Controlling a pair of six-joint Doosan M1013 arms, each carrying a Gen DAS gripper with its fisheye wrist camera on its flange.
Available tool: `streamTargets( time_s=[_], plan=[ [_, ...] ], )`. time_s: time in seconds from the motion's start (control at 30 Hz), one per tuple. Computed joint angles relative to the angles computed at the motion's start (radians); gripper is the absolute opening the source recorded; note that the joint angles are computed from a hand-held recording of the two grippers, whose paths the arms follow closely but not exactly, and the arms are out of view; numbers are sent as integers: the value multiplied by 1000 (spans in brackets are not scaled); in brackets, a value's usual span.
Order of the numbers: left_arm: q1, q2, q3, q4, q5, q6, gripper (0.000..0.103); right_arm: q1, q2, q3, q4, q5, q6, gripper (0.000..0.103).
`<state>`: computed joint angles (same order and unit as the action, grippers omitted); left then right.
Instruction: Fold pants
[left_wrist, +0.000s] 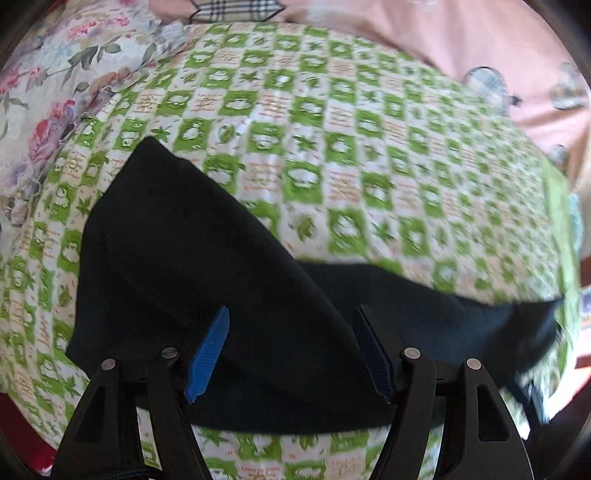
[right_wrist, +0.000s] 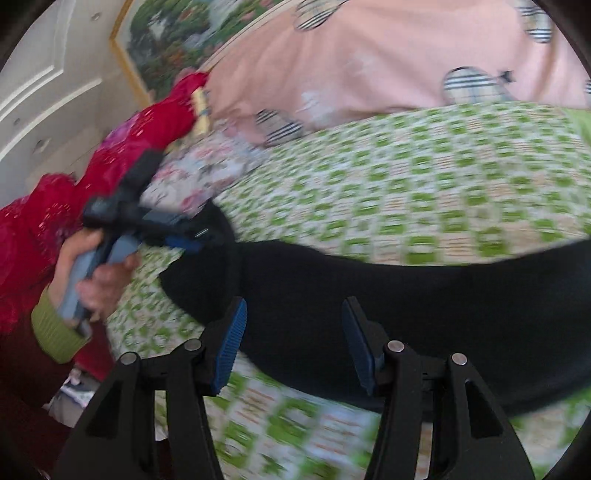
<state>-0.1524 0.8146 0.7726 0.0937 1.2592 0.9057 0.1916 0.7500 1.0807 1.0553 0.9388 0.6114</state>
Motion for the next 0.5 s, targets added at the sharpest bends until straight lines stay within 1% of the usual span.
streamTargets(
  time_s=[0.07, 0.13, 0.17, 0.2, 0.23, 0.27, 0.3, 0.33, 0.37, 0.4, 0.43, 0.47, 0.5],
  plan=[
    [5, 66, -109, 18, 110, 3, 70, 19, 25, -42, -14, 43, 3, 60],
    [2, 100, -162, 46, 170, 9, 67, 36, 52, -89, -43, 89, 19, 61],
    [0, 111, -177, 63, 186, 19, 64, 47, 69, -121, -71, 117, 34, 61],
    [-1, 113, -176, 76, 186, 28, 52, 55, 80, -139, -94, 131, 44, 61],
    [-2, 110, -166, 82, 176, 31, 43, 62, 91, -158, -118, 145, 54, 61],
    [0, 96, -137, 84, 147, 33, 20, 72, 104, -180, -147, 159, 60, 61],
    [2, 84, -108, 77, 115, 28, 10, 79, 112, -194, -174, 165, 68, 61],
    [6, 58, -60, 67, 64, 17, 9, 86, 122, -210, -204, 171, 79, 61],
    [8, 26, -5, 65, 6, -2, 6, 92, 125, -215, -227, 178, 84, 58],
    [8, -4, 46, 66, -45, -19, 5, 97, 132, -225, -249, 186, 86, 36],
    [12, -40, 106, 54, -119, -33, 5, 102, 135, -232, -272, 189, 89, 22],
    [17, -82, 177, 41, -212, -47, 4, 108, 134, -232, -302, 173, 95, 7],
    [17, -111, 225, 48, -270, -65, 4, 108, 132, -229, -308, 159, 89, 7]
  ],
)
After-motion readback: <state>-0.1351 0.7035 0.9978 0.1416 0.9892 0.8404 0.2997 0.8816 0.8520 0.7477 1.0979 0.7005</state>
